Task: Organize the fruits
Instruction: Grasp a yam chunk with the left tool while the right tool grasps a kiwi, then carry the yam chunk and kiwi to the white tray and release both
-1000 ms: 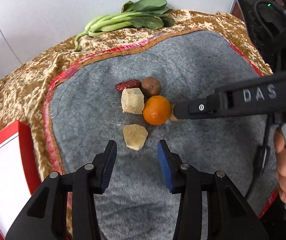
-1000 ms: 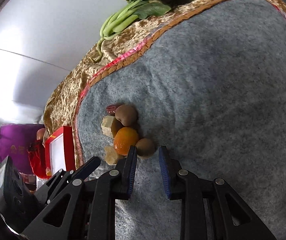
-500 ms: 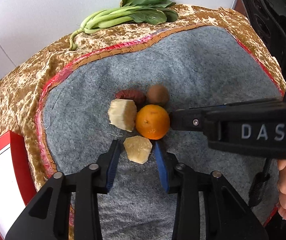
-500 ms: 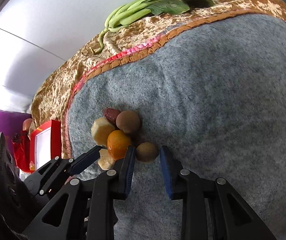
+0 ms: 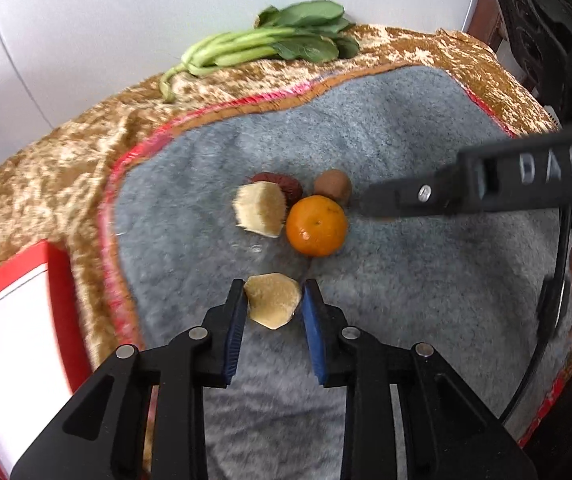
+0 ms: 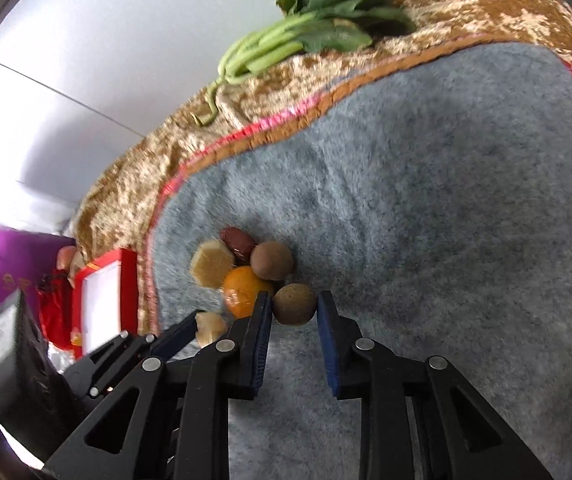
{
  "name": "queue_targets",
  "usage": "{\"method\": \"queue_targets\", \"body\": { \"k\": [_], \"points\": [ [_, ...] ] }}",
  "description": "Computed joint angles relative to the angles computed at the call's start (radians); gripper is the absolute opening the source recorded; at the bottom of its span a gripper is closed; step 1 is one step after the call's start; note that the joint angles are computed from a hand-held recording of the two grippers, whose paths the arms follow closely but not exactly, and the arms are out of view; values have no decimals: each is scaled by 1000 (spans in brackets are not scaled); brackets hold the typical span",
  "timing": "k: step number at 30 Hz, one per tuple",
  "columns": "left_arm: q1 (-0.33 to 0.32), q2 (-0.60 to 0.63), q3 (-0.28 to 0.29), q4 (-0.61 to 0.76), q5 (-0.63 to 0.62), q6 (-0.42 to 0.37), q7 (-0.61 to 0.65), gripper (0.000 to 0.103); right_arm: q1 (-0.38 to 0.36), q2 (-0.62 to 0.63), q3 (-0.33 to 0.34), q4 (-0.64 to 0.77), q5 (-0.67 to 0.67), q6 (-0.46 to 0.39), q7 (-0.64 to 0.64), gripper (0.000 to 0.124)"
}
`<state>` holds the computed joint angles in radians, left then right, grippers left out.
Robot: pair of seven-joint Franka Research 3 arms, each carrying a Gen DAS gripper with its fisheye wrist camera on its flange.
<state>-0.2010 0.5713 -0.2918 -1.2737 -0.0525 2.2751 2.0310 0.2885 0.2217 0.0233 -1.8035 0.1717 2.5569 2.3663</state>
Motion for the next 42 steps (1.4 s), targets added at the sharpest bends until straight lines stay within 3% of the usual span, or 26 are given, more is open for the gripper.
{"method": "queue_targets", "body": {
  "k": [9,26,36,42],
  "points": [
    [70,-167,-10,-195,-88,152,3,26,7,-39,24,-34,41,96,-67,23],
    [181,-333,88,-412,-110,294,-119,26,92,117,63,184,59,79,-203,23],
    [206,-381,99,-496,-119,290,-96,26,132,233,106,342,124,70,-345,23],
    [219,-406,103,-532,-160,257,-51,26,164,305,107,441,132,13,-374,23]
  ]
}}
